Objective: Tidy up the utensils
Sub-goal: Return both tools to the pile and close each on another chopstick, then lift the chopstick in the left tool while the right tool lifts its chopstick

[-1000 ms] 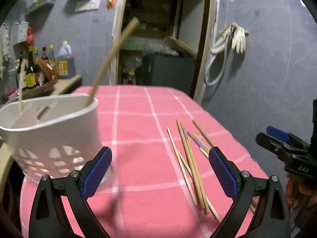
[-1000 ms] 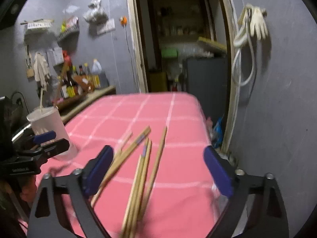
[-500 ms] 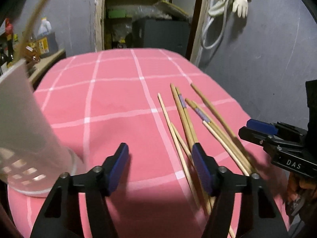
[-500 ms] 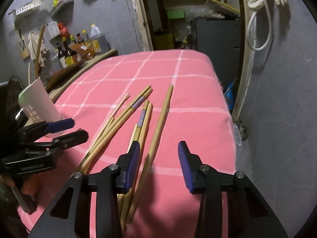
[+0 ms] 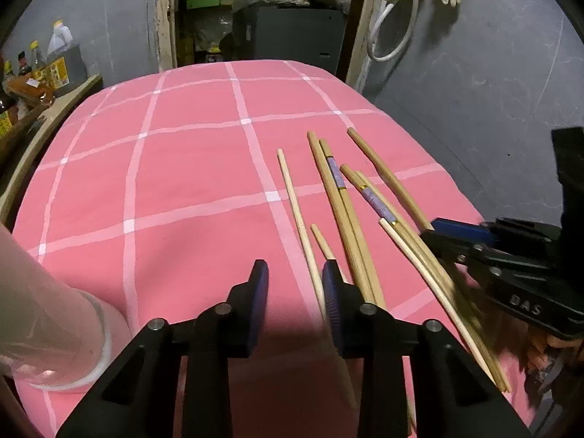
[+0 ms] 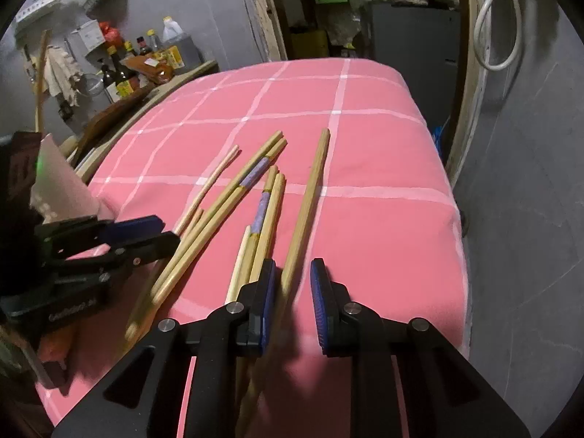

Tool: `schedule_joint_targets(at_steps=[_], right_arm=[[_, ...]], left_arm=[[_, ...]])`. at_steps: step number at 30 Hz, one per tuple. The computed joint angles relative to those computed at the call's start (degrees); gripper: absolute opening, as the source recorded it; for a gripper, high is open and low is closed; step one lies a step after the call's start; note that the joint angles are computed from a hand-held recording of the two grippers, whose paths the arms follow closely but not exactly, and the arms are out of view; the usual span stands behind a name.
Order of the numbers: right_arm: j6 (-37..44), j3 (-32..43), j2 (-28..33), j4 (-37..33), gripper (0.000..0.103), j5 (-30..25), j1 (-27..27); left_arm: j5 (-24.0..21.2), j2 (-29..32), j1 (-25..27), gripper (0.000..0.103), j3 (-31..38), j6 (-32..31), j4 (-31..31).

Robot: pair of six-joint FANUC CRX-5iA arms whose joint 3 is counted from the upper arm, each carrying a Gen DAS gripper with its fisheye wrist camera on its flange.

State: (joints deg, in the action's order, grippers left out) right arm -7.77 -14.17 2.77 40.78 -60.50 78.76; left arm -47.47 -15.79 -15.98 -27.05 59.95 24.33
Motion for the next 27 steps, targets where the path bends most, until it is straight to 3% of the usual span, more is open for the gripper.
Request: schedule_joint_targets(at_steps=[5, 8, 10, 12, 20, 27], right_arm=[[0.2, 0.8, -0.3, -2.6, 0.018, 2.1, -2.2], [-1.1, 0.4, -0.9, -3.9, 0.016, 4.4, -3.6], [-3.2, -0.3, -1.6, -4.0, 0.008, 5.8, -4.0], [-7.0, -2.4, -2.9, -3.0, 0.007, 8.4, -4.2], [-26.5, -12.5, -8.4, 9.2, 0.005, 16.3, -3.0], [-43.1, -16.5, -9.3, 28.0, 0.005, 13.8, -0.7]], left_arm=[[-2.5, 1.7, -0.2, 0.015, 1.7, 0.7, 0.5], [-3.8, 2.7, 0.0, 0.005, 2.6, 1.5, 1.2], [-4.5, 3.1, 0.3, 0.004, 2.9, 2.1, 1.7], [-4.7, 2.8, 0.6, 0.003, 2.7, 2.2, 2.1], [-3.2, -1.4, 1.8, 0.003, -0.8, -0.4, 5.8], [1.7, -9.4, 4.1, 0.003, -7.8, -7.6, 14.3]])
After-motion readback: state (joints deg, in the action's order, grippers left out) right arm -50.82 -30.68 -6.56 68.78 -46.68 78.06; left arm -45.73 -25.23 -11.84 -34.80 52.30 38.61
